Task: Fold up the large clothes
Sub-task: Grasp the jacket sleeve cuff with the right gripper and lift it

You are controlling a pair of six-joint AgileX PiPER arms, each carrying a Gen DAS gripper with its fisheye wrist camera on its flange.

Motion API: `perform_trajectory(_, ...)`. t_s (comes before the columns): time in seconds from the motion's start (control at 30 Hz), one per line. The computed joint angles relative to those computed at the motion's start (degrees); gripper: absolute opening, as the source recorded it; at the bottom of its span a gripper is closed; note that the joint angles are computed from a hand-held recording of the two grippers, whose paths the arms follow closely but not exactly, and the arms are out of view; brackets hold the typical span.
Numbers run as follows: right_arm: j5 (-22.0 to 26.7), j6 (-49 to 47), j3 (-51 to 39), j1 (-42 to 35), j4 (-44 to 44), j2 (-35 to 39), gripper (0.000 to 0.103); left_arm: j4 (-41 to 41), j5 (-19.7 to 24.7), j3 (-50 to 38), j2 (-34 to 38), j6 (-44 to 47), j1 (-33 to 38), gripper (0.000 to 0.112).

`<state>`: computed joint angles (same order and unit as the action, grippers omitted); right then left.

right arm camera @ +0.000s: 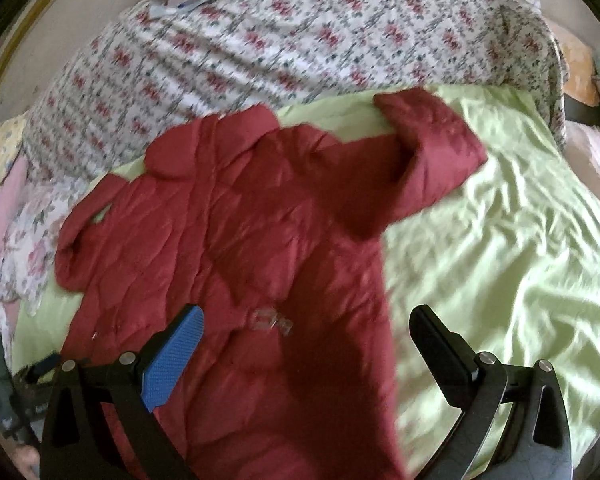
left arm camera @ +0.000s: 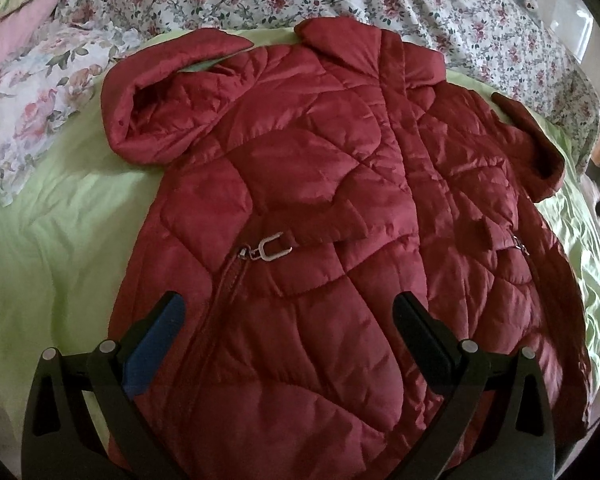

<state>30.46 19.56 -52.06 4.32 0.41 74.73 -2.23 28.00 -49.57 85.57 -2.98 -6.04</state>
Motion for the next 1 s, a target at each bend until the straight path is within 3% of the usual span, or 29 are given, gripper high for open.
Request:
perform_trajectory(0.17, -1.8, -5.0, -5.8, -5.7, 1.0, 5.6, 0.103, -0.1, 0.7, -3.0, 2.2, 1.1, 0.5, 0.103)
perform_trajectory(0.3, -1.3, -9.4, -14.5, -10.4, 2.3, 14.6, 0.101, -0.3, 1.4, -5.9, 4.2, 1.8, 1.1, 0.103)
perform_trajectory(0.47, 2.0, -5.3, -29.6, -13.3, -4.8, 27.9, 0.095, -0.6, 1.9, -9.2, 7.0, 2.1, 2.0, 0.103)
perform_trajectory(0.57, 6.0, -2.3, -41.2, -13.1, -9.9, 36.8, 0.094, -0.6, 2.3, -10.6, 8.7, 1.9, 1.8, 0.103)
perform_trajectory(0.77, 19.0, -2.1, -67.6, -11.6, -15.7, 55.9, 0.092, 0.5, 2.9, -12.0, 11.5, 1.0, 1.3, 0.103)
perform_trajectory(0.87, 24.5, -1.8, -76.7, -10.8, -18.5, 62.1, 0.081, 1.6, 2.9, -12.4, 12.6, 0.6, 1.3, 0.103)
perform_trajectory(0.93, 25.6, -0.7, -78.7, -11.7, -18.6, 63.7, 0.059, 1.9, 2.8, -12.6, 13.0, 0.3, 1.3, 0.103)
perform_trajectory(1.0, 24.3, -1.4, -77.6, -13.7, -14.1, 63.1, 0.043, 1.2, 2.9, -12.9, 13.5, 0.7, 1.6, 0.103)
